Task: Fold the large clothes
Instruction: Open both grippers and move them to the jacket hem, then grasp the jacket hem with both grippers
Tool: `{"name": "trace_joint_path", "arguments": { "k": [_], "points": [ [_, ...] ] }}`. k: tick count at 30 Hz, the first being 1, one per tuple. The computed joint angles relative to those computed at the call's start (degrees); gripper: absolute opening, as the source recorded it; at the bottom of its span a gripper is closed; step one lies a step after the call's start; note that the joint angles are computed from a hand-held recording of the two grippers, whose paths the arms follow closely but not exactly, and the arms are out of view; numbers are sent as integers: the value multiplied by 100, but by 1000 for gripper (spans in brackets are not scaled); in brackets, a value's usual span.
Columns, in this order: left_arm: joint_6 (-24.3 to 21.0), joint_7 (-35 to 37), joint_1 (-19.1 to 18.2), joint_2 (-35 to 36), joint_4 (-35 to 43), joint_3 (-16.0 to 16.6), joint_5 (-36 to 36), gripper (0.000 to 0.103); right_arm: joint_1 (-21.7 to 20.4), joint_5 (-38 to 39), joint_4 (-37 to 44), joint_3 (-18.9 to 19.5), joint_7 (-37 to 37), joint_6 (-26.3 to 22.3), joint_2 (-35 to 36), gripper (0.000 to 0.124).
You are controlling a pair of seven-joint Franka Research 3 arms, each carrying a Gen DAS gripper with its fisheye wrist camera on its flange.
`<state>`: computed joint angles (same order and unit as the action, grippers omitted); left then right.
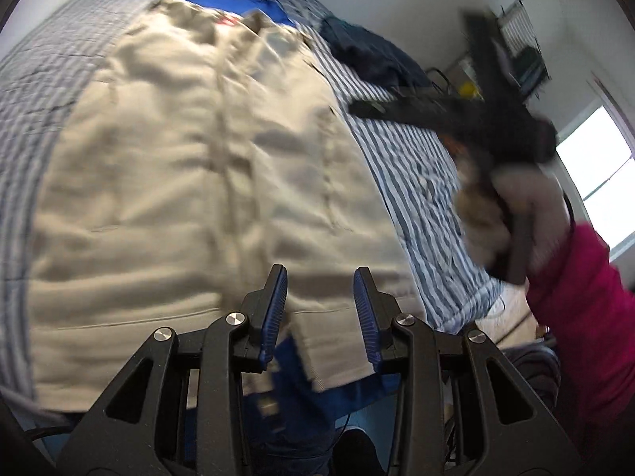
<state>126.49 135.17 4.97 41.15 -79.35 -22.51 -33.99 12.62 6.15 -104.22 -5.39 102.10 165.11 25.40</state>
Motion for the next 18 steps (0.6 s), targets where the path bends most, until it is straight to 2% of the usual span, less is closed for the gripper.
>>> {"name": "trace_joint_path", "arguments": {
  "k": [2,4,6,7,9,11,12,14,16,18],
  "points": [
    [-15,125,-73,55,-22,-21,89,35,-36,-14,170,-6,-55,-40,183,16],
    [170,211,-164,23,-184,9,197,35,91,-213,473,-243,94,-278,497,16],
    [346,334,-184,20,-318,-10,252,35,-83,-106,623,-108,12,-397,704,10],
    [500,490,-170,-15,-447,-47,254,35,-136,-61,582,-51,-58,-214,736,10],
    [733,786,-129,-102,-648,-126,252,35,-42,-132,657,-157,-22,-255,781,10],
    [636,710,-132,-96,-583,-120,277,35,101,-289,757,-305,91,-487,774,11],
    [445,623,-101,-72,-477,-127,259,35,114,-325,760,-311,153,-518,733,14],
    [224,607,14,-96,-385,-156,132,35,-185,51,489,133,-150,-64,499,15],
    [181,748,195,-234,-463,-197,-119,35,-202,196,394,260,-306,135,412,15],
    [198,868,345,-401,-576,-169,-353,35,-276,370,524,493,-585,17,484,15]
  ]
}}
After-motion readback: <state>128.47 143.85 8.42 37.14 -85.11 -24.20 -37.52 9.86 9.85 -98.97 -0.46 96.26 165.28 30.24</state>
